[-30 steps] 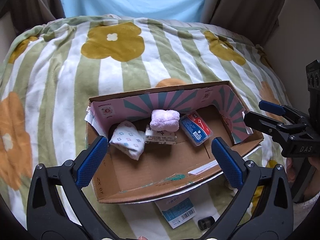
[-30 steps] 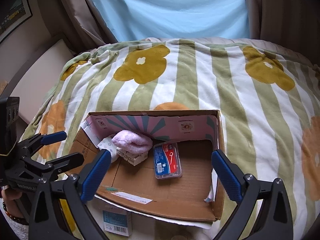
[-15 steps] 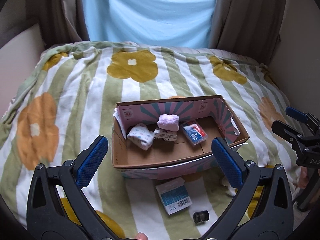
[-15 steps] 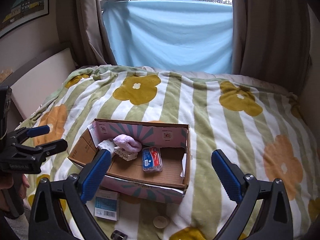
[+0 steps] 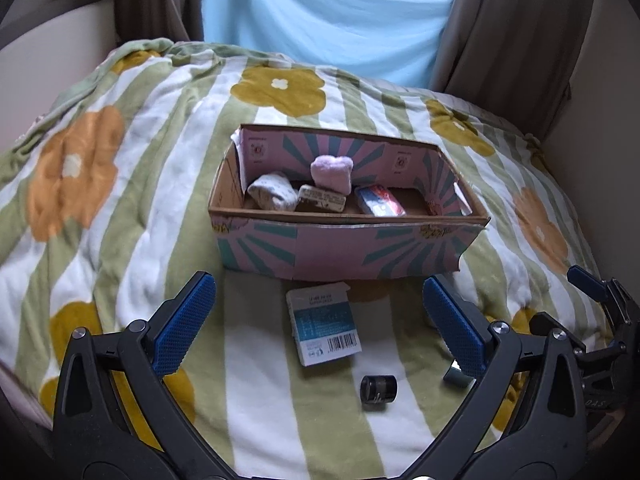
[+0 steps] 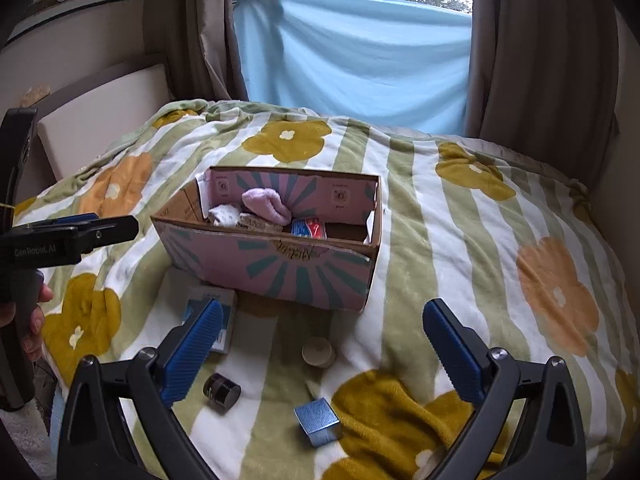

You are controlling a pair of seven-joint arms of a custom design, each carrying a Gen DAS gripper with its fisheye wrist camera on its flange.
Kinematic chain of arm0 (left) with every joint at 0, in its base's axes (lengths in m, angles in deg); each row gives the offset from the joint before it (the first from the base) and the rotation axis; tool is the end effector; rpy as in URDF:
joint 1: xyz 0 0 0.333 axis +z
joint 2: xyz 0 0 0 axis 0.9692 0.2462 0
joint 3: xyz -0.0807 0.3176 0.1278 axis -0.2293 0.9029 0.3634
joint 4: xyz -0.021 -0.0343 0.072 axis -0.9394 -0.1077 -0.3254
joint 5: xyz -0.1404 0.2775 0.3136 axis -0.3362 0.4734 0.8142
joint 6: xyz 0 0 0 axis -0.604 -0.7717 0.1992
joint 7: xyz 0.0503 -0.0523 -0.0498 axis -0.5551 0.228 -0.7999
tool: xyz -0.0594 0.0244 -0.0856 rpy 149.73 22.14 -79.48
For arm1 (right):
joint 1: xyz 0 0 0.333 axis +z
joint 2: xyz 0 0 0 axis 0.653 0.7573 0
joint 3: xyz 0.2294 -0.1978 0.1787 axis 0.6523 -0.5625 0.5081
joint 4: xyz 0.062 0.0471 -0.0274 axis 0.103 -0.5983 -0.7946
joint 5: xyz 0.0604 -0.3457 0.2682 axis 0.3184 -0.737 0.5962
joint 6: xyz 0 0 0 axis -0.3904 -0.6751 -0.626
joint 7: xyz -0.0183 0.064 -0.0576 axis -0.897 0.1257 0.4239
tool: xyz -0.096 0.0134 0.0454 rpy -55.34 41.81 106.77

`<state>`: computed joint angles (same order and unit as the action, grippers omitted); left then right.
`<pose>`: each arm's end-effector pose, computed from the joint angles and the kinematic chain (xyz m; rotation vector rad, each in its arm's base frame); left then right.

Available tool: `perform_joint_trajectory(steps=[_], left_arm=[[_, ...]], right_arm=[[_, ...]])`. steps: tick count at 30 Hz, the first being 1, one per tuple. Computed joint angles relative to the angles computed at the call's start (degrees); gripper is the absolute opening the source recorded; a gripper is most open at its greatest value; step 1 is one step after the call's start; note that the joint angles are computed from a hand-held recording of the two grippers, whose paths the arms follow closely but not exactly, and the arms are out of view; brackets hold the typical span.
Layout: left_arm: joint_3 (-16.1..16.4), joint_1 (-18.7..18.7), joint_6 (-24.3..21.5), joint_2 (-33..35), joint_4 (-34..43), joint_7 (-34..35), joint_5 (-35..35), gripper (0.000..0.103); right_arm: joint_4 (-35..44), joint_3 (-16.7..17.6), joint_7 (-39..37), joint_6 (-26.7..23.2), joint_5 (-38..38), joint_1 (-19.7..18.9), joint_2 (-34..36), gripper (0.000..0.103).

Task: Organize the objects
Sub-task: 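Withdraw both tools toward the SUPER DEER box and blue cube, then grasp the SUPER DEER box with the left tool while the right tool grasps the blue cube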

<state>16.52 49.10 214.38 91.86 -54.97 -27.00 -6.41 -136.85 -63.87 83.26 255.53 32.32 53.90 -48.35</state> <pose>0.6632 -0.3925 0.4650 -2.1067 1.4033 -0.8300 0.6604 0.1918 0.4680 -1.9793 1.3812 -0.6431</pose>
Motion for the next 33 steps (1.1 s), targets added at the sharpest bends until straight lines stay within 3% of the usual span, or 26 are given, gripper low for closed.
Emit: perform_joint_trajectory(steps=[3, 18, 28, 33], left_arm=[[-0.3, 0.0, 0.5, 2.4, 0.2, 0.0, -1.7, 0.103], [1.2, -1.6, -0.3, 13.0, 7.6, 7.2, -12.6, 0.102], [2.1, -2.3, -1.7, 18.7, 13.8, 11.1, -17.3, 0.092], [2.5, -2.6, -3.0, 21.2, 16.9, 12.4, -19.1, 0.089]], right_arm=[[-2.1, 1.3, -2.9, 0.4, 1.5, -1.0, 0.3, 0.100], [-5.8, -0.9, -2.6, 1.4, -2.7, 0.1, 3.7, 0.099], [-5.0, 2.3, -6.7, -0.4, 1.2, -3.0, 5.6, 0.085], [-4.4, 2.3, -8.4, -1.4, 2.2, -3.0, 6.3, 0.076]])
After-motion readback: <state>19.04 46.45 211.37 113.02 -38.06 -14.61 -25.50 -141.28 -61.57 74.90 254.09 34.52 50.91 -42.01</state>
